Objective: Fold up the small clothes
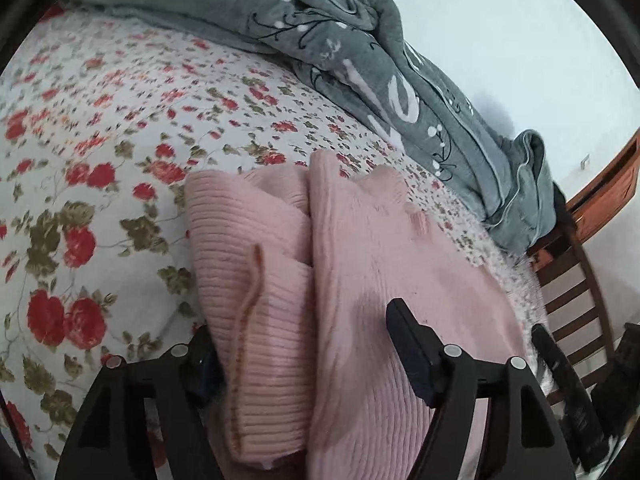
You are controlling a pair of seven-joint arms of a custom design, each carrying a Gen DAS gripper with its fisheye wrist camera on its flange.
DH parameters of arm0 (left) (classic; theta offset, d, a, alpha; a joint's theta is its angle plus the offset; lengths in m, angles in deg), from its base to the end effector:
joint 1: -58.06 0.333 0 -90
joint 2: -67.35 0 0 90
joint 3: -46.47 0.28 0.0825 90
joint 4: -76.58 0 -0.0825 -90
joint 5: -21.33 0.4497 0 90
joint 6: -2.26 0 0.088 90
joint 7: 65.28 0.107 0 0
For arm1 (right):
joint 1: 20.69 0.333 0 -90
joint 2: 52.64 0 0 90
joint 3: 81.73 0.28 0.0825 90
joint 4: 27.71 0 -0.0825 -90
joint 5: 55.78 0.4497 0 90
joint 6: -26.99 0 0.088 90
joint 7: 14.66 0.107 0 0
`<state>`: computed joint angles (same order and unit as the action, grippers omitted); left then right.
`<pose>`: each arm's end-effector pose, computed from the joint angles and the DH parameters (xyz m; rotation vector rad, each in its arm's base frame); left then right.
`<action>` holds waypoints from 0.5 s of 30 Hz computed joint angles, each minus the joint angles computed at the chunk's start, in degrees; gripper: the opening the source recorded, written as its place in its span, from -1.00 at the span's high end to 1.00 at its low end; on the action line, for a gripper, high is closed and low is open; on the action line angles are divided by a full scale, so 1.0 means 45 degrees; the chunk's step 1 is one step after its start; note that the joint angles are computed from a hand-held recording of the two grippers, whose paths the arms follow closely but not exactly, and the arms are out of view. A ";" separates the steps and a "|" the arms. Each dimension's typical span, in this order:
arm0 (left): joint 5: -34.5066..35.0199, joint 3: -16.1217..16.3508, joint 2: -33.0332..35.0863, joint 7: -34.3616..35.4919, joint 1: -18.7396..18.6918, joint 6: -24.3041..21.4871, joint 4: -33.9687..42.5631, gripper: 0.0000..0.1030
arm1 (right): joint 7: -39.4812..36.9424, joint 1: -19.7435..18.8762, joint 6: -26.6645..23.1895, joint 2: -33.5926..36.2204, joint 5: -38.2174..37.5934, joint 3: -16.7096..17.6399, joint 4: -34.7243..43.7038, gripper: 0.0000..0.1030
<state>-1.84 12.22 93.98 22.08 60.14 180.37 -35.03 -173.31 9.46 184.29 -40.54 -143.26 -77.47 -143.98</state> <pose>0.6176 -0.3227 0.2786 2.0737 -1.9953 1.2298 0.5126 0.3989 0.2950 -1.6149 1.6432 -0.7188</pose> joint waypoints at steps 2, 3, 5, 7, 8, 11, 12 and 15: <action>0.0256 0.0596 -0.0078 -0.0371 -0.0588 0.0083 0.0046 -0.38 | -0.1435 0.0091 -0.0133 0.1078 0.1222 0.0138 0.0870 0.10; 0.0247 0.0497 -0.0031 -0.0373 -0.0501 0.0191 0.0045 -0.38 | -0.2414 -0.0114 -0.0358 0.1784 0.2392 0.0442 0.1404 0.10; 0.0129 -0.0155 0.0105 -0.0174 0.0127 0.0417 -0.0052 -0.35 | -0.1719 0.0738 -0.0777 0.2314 0.2112 -0.0254 0.1808 0.09; 0.0088 -0.1028 0.0347 0.0111 0.0968 0.0685 -0.0156 -0.35 | -0.1096 0.1420 -0.1497 0.2298 0.1127 -0.0642 0.1764 0.08; 0.0185 -0.1230 0.0433 0.0125 0.1165 0.0765 -0.0172 -0.33 | -0.1072 0.1517 -0.1623 0.2301 0.1040 -0.0689 0.1754 0.08; 0.0603 -0.1339 0.0448 -0.0108 0.1315 0.0984 -0.0319 -0.24 | -0.0553 0.1508 -0.1338 0.2213 0.0832 -0.0764 0.1636 0.08; 0.0738 -0.1330 0.0449 -0.0262 0.1313 0.1090 -0.0360 -0.24 | -0.0359 0.1482 -0.1228 0.2191 0.0741 -0.0794 0.1595 0.08; 0.1180 -0.0653 0.0244 -0.0951 0.0688 0.1179 -0.0416 -0.16 | -0.0010 0.1596 -0.1510 0.2112 0.0433 -0.0750 0.1453 0.08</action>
